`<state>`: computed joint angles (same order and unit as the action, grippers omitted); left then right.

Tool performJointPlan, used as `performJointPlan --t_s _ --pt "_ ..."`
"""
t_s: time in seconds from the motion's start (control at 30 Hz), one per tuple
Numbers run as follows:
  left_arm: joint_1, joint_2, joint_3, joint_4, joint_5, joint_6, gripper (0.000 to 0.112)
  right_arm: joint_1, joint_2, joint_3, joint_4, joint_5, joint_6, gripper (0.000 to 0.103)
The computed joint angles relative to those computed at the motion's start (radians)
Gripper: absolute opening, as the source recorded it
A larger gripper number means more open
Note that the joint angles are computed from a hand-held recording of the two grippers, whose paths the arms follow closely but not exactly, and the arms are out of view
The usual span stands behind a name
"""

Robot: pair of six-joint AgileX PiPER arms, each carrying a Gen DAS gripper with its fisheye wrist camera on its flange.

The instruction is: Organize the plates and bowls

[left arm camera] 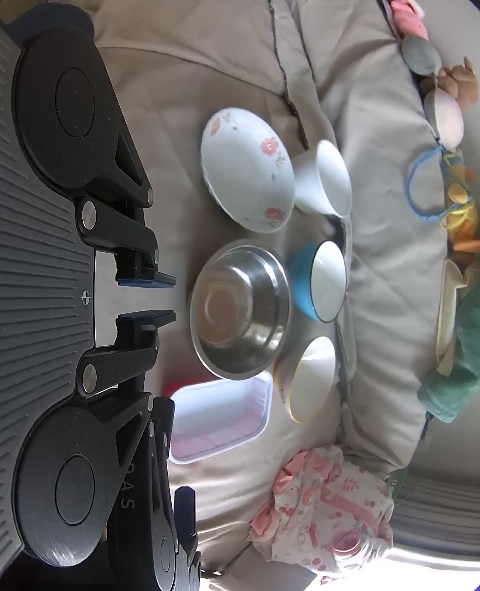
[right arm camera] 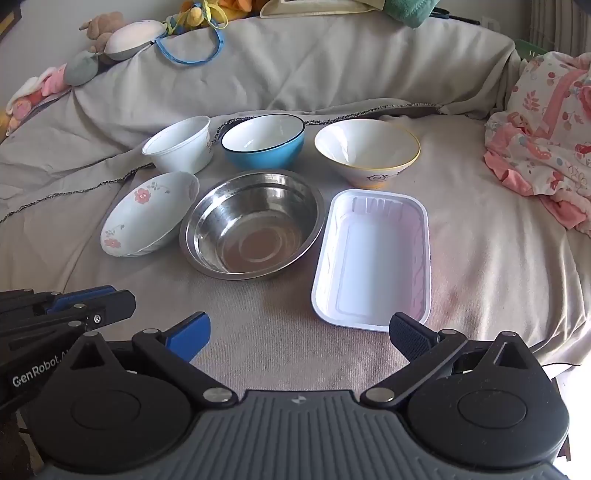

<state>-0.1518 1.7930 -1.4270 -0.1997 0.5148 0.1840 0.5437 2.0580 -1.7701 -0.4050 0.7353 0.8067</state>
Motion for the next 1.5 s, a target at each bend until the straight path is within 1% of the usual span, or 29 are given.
performJointPlan --t_s 0.1,0.17,0.23,0.47,0.93,1.2,1.5 --pt "0.001 0.000 0.001 -0.011 0.007 0.018 0.016 -0.003 -0.002 0.004 0.019 -0.010 -0.010 0.103" --pt "0.020 -0.002 -0.001 -0.045 0.016 0.052 0.016 -0.003 -0.002 0.005 0.019 -0.009 -0.013 0.103" --pt "0.010 0.001 -0.016 -0.003 0.032 0.011 0.016 -0.002 0.003 -0.006 0.021 0.002 -0.014 0.103" --pt "-0.001 0.003 -0.016 0.020 0.030 -0.024 0.016 0.000 -0.008 0.010 0.012 -0.005 -0.006 0.103" --pt "0.000 0.003 -0.006 0.013 0.030 -0.023 0.016 0.002 0.001 -0.002 0.022 0.004 -0.006 0.103" --pt "-0.002 -0.004 0.022 0.007 0.016 -0.023 0.016 0.005 -0.003 0.002 0.019 0.006 -0.002 0.103" --pt "0.000 -0.003 0.012 0.003 0.027 -0.021 0.016 0.006 -0.003 0.001 0.018 0.007 -0.001 0.103"
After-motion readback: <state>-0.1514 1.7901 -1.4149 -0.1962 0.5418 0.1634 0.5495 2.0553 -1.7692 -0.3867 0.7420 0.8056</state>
